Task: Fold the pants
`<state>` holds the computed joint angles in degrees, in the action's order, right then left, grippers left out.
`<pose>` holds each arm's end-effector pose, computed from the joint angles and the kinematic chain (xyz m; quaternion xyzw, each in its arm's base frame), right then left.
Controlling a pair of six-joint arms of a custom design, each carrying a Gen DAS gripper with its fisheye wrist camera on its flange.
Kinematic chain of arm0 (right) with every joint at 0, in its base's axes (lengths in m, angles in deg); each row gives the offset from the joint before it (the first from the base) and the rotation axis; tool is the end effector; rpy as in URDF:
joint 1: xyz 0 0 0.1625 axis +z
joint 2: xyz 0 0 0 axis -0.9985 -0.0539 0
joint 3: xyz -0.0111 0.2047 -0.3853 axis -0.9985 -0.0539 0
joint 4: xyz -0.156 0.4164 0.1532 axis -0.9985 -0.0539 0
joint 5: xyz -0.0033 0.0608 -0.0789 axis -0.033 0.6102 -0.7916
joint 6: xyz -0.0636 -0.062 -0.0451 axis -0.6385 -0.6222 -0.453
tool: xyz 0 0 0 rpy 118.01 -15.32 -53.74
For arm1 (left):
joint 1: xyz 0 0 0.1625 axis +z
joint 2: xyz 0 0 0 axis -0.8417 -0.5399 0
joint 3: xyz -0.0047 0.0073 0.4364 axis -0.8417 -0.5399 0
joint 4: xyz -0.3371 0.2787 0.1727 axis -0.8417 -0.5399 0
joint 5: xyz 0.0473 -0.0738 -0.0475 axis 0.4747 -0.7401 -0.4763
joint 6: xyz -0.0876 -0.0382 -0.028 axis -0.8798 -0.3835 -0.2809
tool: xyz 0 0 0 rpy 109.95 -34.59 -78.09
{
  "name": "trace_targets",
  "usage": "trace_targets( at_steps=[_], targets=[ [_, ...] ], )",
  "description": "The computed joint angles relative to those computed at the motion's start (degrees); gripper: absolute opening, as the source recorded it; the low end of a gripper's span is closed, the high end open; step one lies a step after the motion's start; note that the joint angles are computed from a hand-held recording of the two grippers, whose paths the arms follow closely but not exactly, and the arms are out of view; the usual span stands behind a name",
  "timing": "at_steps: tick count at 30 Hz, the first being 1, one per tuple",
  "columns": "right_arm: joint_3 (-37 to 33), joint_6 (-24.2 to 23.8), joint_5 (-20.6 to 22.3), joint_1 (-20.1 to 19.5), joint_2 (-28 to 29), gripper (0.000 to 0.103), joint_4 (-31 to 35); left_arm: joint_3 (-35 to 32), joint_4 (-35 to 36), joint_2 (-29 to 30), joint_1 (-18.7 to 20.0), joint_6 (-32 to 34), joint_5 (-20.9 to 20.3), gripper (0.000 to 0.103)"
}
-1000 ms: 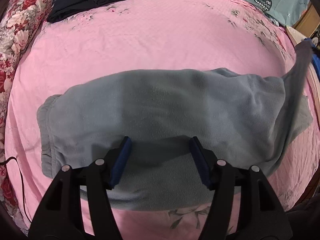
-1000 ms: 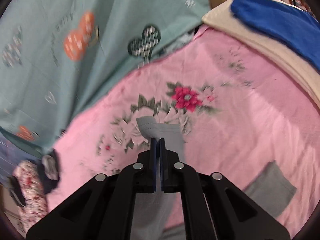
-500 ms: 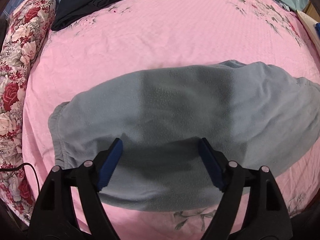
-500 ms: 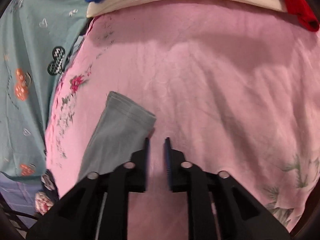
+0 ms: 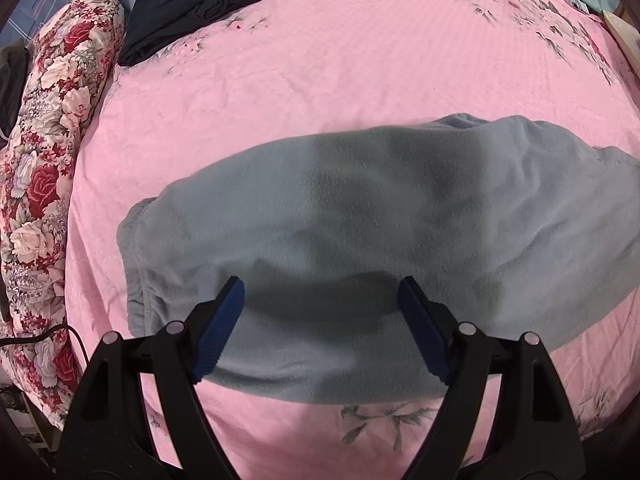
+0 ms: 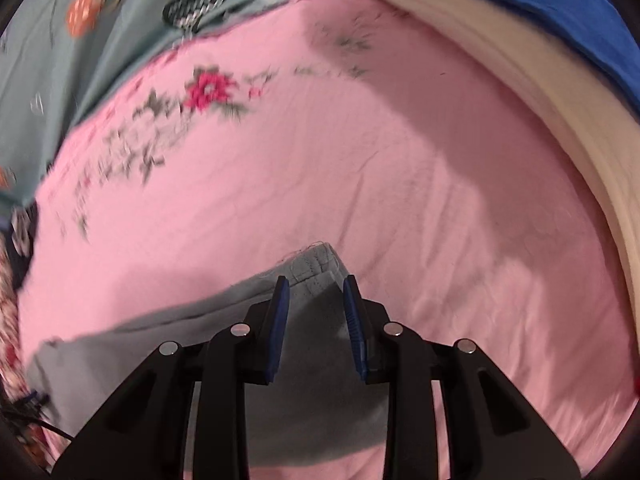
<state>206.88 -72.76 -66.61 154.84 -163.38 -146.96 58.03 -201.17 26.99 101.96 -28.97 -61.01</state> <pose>-0.0875 -0.4610 0.4301 -0.0446 -0.8852 0.3008 0.3520 -0.1794 -0.4679 0.0349 0.0648 0.8778 -0.1090 0.4620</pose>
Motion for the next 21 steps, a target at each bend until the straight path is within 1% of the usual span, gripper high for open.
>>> trace_targets(
  at_steps=[1,2,3,5,7,8,9,10,11,13,14,15,16,17,18,20,21],
  targets=[
    [0.3,-1.7,0.0,0.0,0.0,0.018,-0.8,0.1,0.6,-0.1,-0.2,-0.4,0.2,0.081],
    [0.6,-3.4,-1.0,0.4,-0.1,0.011,-2.2,0.2,1.0,-0.2,-0.5,-0.9,0.2,0.082],
    [0.8,-4.2,-0.8,0.6,-0.2,0.005,-3.1,0.4,1.3,-0.3,-0.7,-1.4,0.2,0.082],
    [1.5,-5.4,0.1,1.1,-0.6,0.005,-6.9,0.7,1.5,-0.5,-0.9,-2.2,0.2,0.082],
    [2.1,-4.7,1.7,0.9,-1.0,0.005,-9.8,0.9,1.5,-0.5,-0.8,-3.0,0.3,0.082],
    [2.2,-4.0,1.4,0.8,-0.5,0.005,-11.2,1.0,1.4,-0.3,-0.7,-3.5,0.4,0.083],
    [2.0,-3.8,-0.3,0.9,0.7,0.005,-12.4,1.0,1.3,-0.1,-0.6,-3.9,0.4,0.083],
    [1.6,-4.2,-3.5,1.2,2.4,0.006,-13.4,1.0,1.0,0.0,-0.4,-4.1,0.5,0.083],
    [1.1,-4.1,-7.3,1.6,3.9,0.011,-13.0,1.2,0.8,0.0,-0.4,-4.4,0.7,0.084],
    [1.1,-1.0,-9.9,2.7,3.7,0.017,-11.8,1.6,0.2,-0.3,-0.4,-3.8,0.8,0.084],
    [1.4,1.4,-10.6,4.0,2.7,0.018,-11.4,1.9,-0.1,-0.8,-0.6,-3.3,0.8,0.084],
    [1.9,3.4,-9.8,5.2,1.6,0.019,-10.9,2.3,0.3,-1.5,-0.9,-3.6,1.6,0.084],
    [2.5,5.0,-8.5,6.6,0.4,0.022,-10.3,3.0,-0.1,-2.4,-1.3,-3.7,2.5,0.084],
    [3.0,6.0,-7.7,8.9,-0.3,0.032,-9.2,3.8,-1.5,-3.4,-1.5,-2.7,3.0,0.084],
    [3.2,6.1,-6.7,11.0,-0.4,0.036,-7.2,4.3,-2.9,-4.1,-1.6,-1.6,3.3,0.084],
    [2.8,5.0,-2.5,15.5,0.5,0.038,-0.9,5.1,-6.7,-4.7,-1.8,1.4,4.1,0.084],
    [2.0,4.5,0.2,17.7,1.8,0.04,3.7,5.5,-9.5,-4.6,-1.7,3.6,4.3,0.084]
  ],
)
